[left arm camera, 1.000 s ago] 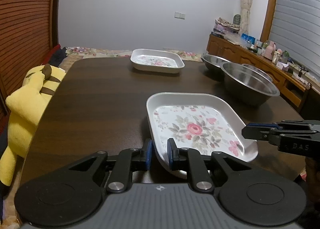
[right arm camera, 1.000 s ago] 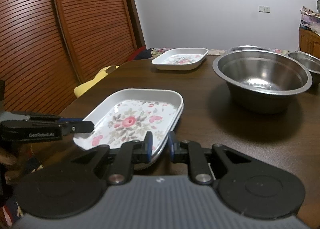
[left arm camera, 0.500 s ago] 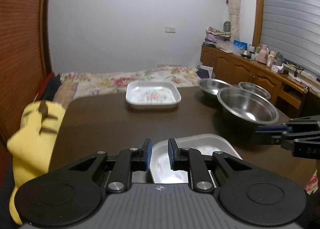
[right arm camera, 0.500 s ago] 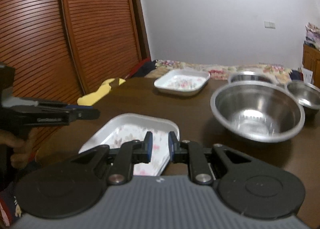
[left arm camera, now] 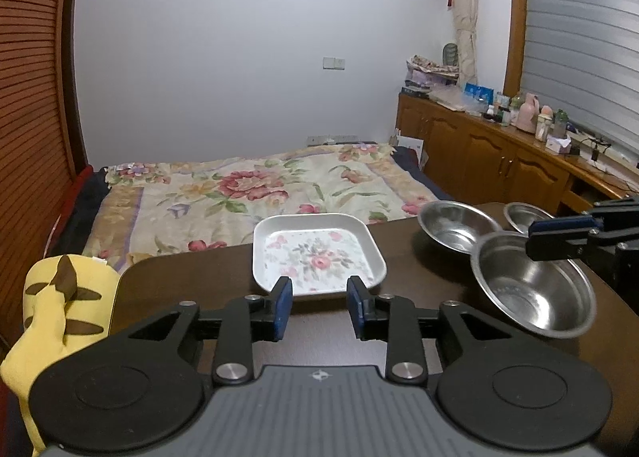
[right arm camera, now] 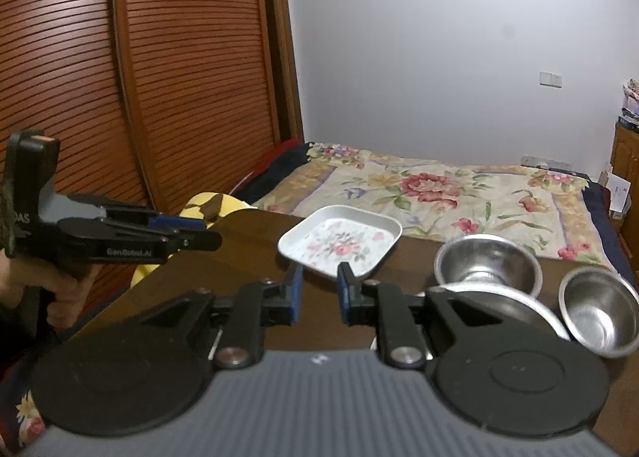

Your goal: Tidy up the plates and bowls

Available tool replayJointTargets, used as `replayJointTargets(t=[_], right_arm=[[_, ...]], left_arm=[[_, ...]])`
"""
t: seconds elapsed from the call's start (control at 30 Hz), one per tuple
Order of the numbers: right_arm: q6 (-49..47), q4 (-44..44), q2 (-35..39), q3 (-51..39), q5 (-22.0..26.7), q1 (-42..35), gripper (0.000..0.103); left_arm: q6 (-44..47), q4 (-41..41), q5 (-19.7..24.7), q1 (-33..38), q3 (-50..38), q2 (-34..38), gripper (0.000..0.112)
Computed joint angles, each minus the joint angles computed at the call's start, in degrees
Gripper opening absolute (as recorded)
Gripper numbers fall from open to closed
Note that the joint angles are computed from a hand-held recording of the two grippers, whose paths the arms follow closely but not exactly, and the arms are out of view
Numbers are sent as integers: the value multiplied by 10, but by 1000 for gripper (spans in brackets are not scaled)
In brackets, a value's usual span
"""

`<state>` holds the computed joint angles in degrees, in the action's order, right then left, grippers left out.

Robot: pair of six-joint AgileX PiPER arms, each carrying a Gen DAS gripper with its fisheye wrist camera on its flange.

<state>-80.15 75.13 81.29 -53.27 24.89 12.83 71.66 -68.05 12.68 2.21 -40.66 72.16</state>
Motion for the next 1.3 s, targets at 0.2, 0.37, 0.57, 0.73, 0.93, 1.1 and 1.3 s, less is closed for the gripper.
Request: replayJointTargets(t=[0.2, 0.37, 0.57, 0.73, 0.93, 1.1, 1.3], right_arm=[[133, -119, 93, -108, 29, 0, 23], [245, -217, 177, -210, 52, 8, 32], [340, -310, 273, -331, 93, 10, 32], [405, -385, 336, -425, 130, 20, 32], [477, -452, 408, -539, 205, 24, 32], [516, -488, 456, -622, 262, 26, 32], [519, -488, 479, -663, 301, 26, 25]], left_arm=[[-9, 8, 1, 5, -65, 85, 32], [-6, 4, -1, 15, -116, 163, 32], [-3, 1, 3, 34, -163, 226, 32], [-49, 46, 12, 40, -206, 269, 32], [-70, 67, 23, 40, -239, 304, 32], [-99, 98, 30, 38, -257, 321, 29], [-128, 123, 32, 37, -267, 334, 15]])
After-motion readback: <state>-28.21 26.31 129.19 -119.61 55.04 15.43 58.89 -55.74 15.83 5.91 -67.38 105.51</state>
